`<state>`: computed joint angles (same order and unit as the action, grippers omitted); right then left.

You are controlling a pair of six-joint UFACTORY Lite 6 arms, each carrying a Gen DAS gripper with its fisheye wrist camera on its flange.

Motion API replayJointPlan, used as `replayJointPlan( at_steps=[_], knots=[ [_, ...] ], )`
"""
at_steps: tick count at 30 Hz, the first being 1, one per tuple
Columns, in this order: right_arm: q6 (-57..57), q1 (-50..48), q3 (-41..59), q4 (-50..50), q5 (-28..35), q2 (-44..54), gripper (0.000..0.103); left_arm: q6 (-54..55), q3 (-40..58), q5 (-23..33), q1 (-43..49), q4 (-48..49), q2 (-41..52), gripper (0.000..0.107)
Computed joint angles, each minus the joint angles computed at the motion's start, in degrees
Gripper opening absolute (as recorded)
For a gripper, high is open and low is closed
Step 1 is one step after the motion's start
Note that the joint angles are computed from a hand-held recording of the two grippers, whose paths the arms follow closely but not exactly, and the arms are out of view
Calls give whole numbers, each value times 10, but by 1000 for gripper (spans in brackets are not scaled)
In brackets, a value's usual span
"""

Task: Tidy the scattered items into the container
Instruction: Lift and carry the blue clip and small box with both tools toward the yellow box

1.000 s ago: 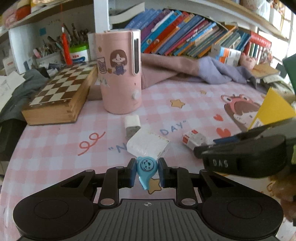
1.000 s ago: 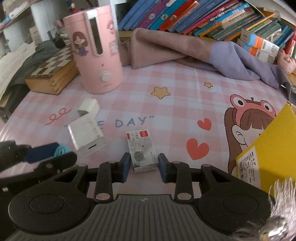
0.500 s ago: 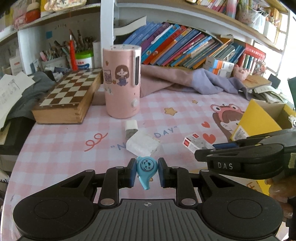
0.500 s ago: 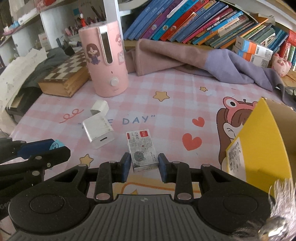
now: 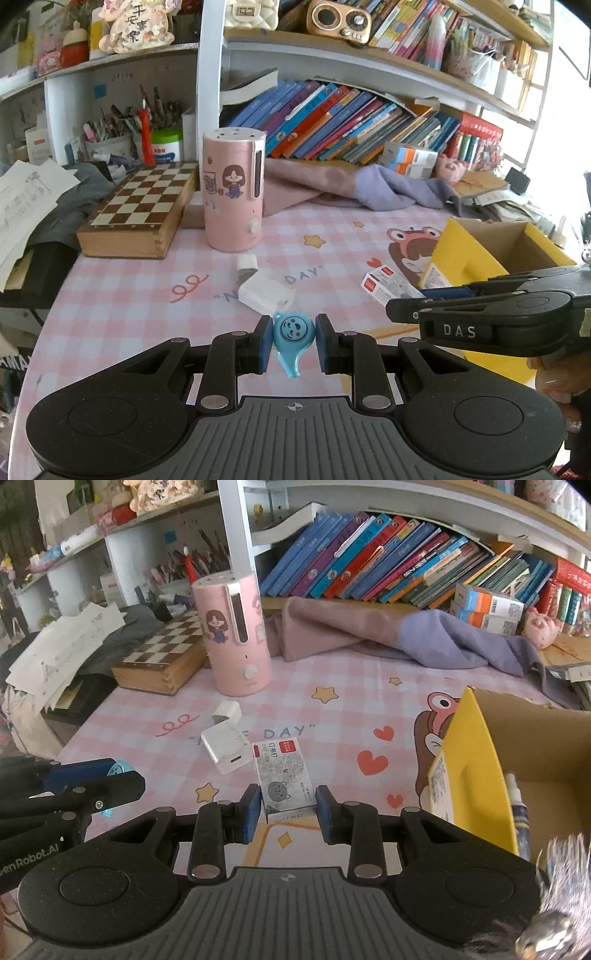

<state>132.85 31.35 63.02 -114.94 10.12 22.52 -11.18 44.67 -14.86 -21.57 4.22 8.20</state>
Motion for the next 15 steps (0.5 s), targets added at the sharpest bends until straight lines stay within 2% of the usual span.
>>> replayJointPlan(
  at_steps=[7, 15],
  knots=[
    [11, 40, -80, 19, 38, -68, 30, -9, -75, -12, -14, 3, -71, 23],
    [19, 102, -174, 62, 87, -155, 30, 40, -183, 0, -44, -65, -205, 23]
  ],
)
